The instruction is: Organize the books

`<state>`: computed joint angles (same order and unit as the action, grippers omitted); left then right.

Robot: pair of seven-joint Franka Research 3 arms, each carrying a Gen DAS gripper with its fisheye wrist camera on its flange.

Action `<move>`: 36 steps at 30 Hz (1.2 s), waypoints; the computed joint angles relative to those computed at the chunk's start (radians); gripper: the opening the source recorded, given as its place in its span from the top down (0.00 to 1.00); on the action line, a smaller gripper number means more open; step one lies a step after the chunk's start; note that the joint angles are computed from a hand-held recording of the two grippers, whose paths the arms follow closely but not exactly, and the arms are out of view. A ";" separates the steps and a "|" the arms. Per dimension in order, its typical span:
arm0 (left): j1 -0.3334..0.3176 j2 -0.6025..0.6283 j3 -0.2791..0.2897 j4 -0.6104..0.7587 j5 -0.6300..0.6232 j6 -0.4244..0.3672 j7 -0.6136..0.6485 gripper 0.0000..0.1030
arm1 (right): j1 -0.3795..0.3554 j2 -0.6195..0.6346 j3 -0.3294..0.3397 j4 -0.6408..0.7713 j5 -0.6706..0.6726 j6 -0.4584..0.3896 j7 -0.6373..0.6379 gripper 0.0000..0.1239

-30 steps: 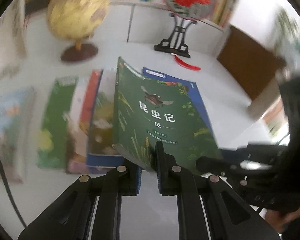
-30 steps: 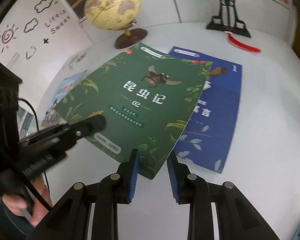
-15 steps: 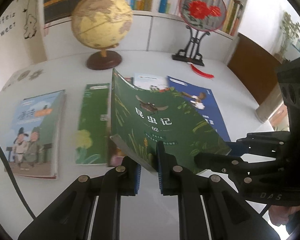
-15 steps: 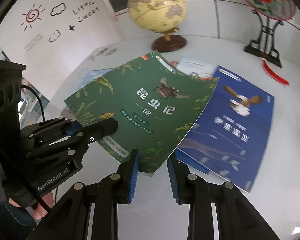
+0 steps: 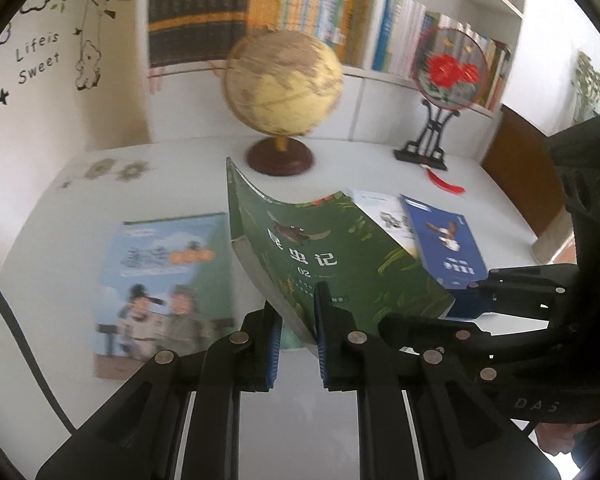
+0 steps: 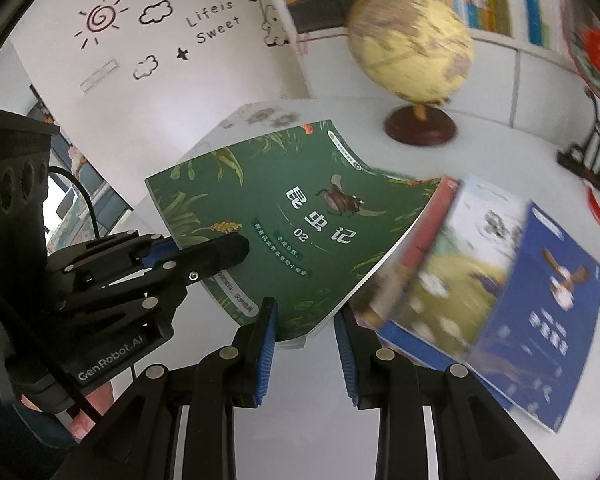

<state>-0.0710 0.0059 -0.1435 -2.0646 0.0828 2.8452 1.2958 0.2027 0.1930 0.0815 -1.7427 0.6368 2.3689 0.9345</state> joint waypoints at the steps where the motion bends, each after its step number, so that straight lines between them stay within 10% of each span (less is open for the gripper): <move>1: 0.009 -0.007 0.008 -0.008 -0.020 0.007 0.024 0.88 | 0.010 0.005 0.005 0.010 -0.009 0.008 0.009 0.77; 22: 0.130 0.020 0.050 -0.082 -0.666 -0.035 0.601 0.84 | 0.188 0.270 0.033 0.290 -0.305 0.032 0.346 0.76; 36: 0.185 0.069 0.046 -0.043 -0.745 -0.182 0.673 0.75 | 0.162 0.297 0.053 0.260 -0.253 0.004 0.425 0.76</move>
<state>0.1138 0.0746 -0.0979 -2.1076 -0.6625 2.6632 1.9692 0.3644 0.4897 0.1345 -1.4829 0.3835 2.3728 1.3595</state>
